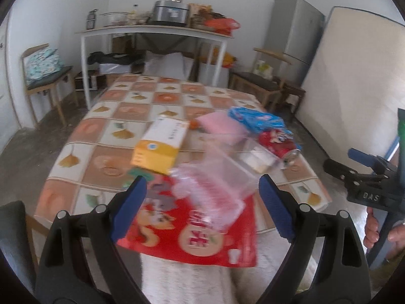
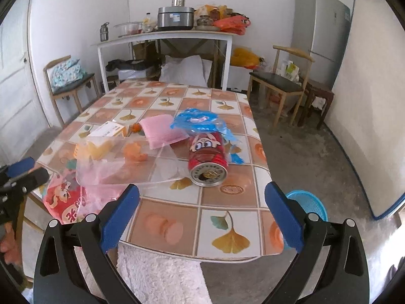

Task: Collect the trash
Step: 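Move both tools back toward the table, then grasp the clear plastic container rim with the right gripper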

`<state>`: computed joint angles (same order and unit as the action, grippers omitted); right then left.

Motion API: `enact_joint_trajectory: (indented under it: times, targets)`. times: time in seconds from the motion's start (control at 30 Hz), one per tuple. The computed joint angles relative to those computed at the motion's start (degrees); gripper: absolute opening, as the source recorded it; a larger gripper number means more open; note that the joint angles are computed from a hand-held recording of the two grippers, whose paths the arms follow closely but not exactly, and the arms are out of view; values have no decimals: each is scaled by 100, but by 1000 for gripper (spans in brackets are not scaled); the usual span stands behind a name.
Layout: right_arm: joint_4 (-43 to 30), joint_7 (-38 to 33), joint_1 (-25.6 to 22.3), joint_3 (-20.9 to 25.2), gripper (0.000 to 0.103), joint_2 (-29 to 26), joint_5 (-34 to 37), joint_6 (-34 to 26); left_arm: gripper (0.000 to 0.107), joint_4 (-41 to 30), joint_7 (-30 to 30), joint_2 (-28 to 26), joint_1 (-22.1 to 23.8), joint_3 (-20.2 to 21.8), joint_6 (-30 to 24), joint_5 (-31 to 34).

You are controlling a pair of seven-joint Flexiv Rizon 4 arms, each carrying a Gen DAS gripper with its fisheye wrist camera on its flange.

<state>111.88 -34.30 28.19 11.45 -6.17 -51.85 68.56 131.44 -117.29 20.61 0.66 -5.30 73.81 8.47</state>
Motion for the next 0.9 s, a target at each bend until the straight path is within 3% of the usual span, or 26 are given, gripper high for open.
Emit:
enact_joint_trajectory:
  times: [0.13, 0.27, 0.37, 0.53, 0.67, 0.73, 0.9]
  targets:
    - [-7, -227, 35, 33, 96, -29, 22, 57, 86, 72, -52, 64, 80, 101, -96, -27]
    - [185, -633, -68, 86, 96, -12, 440, 581, 86, 322, 128, 87, -75, 325, 235, -231]
    - [123, -1282, -99, 230, 96, -113, 1349, 672, 86, 493, 561, -70, -416, 600, 572, -696]
    - [-65, -1592, -31, 266, 96, -258, 2251, 720, 86, 560, 1002, -319, -582, 690, 896, -1226]
    - [-275, -2234, -36, 460, 96, -396, 3109, 777, 86, 670, 1463, -489, -898, 856, 1270, -1755]
    - [-457, -2805, -121, 715, 96, -488, 3797, 751, 86, 762, 1882, -593, -1282, 1075, 1493, -2222]
    - [-1162, -3882, -337, 1236, 96, -802, 5604, 370, 86, 950, 2317, -576, -1394, 1088, 1762, -2560]
